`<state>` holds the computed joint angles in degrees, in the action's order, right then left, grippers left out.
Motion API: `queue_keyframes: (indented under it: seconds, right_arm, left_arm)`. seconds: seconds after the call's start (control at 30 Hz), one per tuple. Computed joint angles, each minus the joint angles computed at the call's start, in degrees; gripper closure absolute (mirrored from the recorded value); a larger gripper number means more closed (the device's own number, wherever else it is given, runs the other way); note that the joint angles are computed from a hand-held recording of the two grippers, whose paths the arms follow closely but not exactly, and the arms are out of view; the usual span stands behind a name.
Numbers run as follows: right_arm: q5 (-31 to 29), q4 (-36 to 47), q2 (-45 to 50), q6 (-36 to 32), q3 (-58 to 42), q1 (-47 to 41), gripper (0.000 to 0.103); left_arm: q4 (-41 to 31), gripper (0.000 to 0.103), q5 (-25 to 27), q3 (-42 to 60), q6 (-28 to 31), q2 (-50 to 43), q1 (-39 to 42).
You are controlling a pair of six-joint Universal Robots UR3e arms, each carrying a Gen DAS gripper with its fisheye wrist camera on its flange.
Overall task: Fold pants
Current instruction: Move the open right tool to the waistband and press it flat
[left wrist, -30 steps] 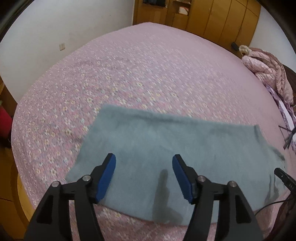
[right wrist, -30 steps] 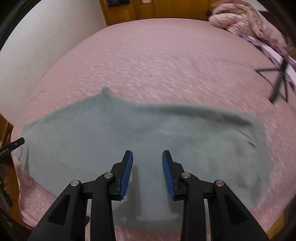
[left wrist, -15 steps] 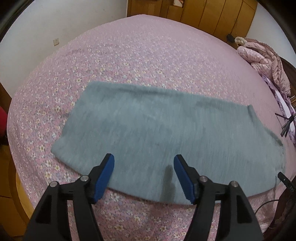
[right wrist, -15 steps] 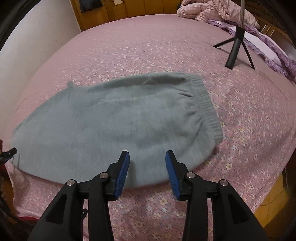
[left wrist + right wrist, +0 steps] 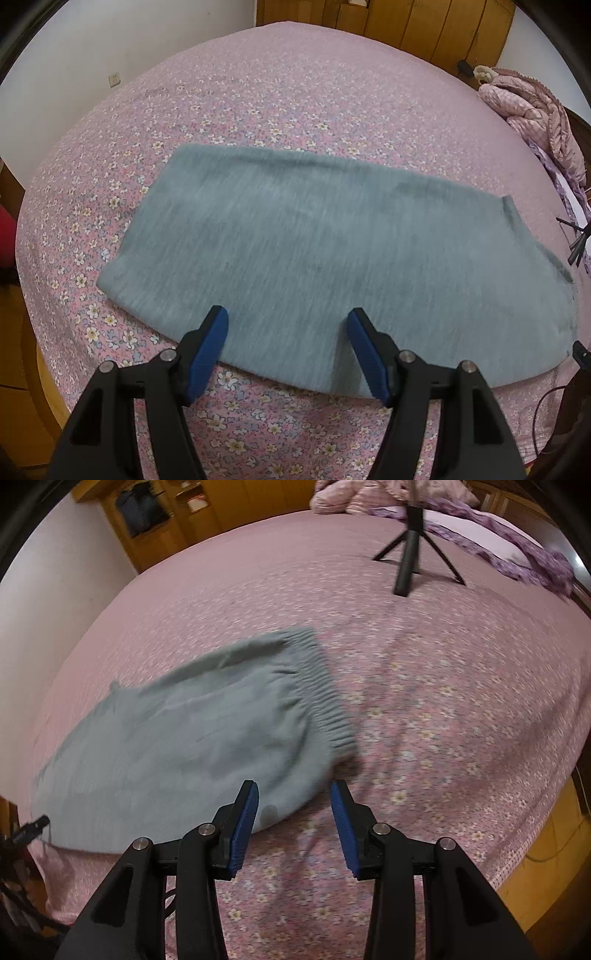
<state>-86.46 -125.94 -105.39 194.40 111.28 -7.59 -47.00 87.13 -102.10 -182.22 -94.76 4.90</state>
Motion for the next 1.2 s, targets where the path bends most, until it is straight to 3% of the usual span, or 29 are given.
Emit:
queue_keyframes:
  seconds: [0.43,0.57,0.63,0.87,1.2]
  right_arm:
    - [8.2,0.9,-8.1,-0.2,7.3,-12.9,0.054]
    - [14.1,-0.6,-8.2,-0.4,9.1,-15.6,0.054]
    - [15.9,-2.1,-6.4,-0.3,9.0,-15.3,0.054]
    - [14.0,-10.1,3.3,3.3,6.7,-9.6,0.050]
    - [16.6,-7.7,0.9,3.9,4.0,-10.0,0.050]
  left_arm:
    - [0.3,0.030,0.0,0.2,0.2,-0.8,0.1]
    - [0.5,0.029,0.3,0.3,0.4,-1.0,-0.1]
    - [0.5,0.029,0.2,0.3,0.4,-1.1,0.0]
    - [1.0,0.029,0.5,-0.1,0.9,-1.2,-0.1]
    - [1.0,0.028,1.0,0.2,1.0,-1.6,-0.4]
